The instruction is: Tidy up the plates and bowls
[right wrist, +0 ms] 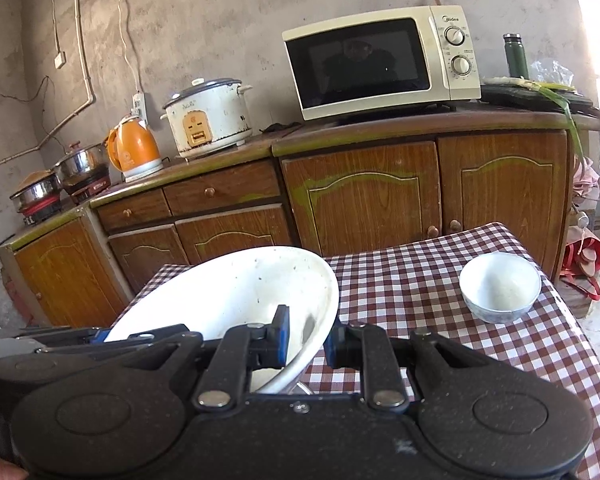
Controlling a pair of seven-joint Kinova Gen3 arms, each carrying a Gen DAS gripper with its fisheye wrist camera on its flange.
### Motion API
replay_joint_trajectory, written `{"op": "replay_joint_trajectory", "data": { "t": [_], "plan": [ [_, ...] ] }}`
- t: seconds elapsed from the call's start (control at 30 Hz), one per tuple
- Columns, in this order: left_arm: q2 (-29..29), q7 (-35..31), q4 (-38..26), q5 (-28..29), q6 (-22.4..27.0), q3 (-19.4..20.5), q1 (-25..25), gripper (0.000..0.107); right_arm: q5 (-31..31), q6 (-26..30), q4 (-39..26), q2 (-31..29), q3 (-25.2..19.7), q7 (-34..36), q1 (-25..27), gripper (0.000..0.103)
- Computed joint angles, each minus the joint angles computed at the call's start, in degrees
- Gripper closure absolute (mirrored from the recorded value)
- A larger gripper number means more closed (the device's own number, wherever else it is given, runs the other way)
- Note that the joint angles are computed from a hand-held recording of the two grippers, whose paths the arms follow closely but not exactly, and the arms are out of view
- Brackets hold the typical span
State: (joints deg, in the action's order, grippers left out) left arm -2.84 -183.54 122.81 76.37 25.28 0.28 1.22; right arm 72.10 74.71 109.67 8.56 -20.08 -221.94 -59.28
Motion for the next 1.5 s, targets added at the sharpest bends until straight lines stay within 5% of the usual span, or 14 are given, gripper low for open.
{"op": "replay_joint_trajectory", "data": {
  "t": [1.5],
  "plan": [
    [-7.7, -12.7, 9.8, 6.9, 8.7, -3.1, -5.4, 0.077, -3.2, 15.4, -1.1, 1.6, -3.4, -5.7, -11.3, 0.08]
  ]
}}
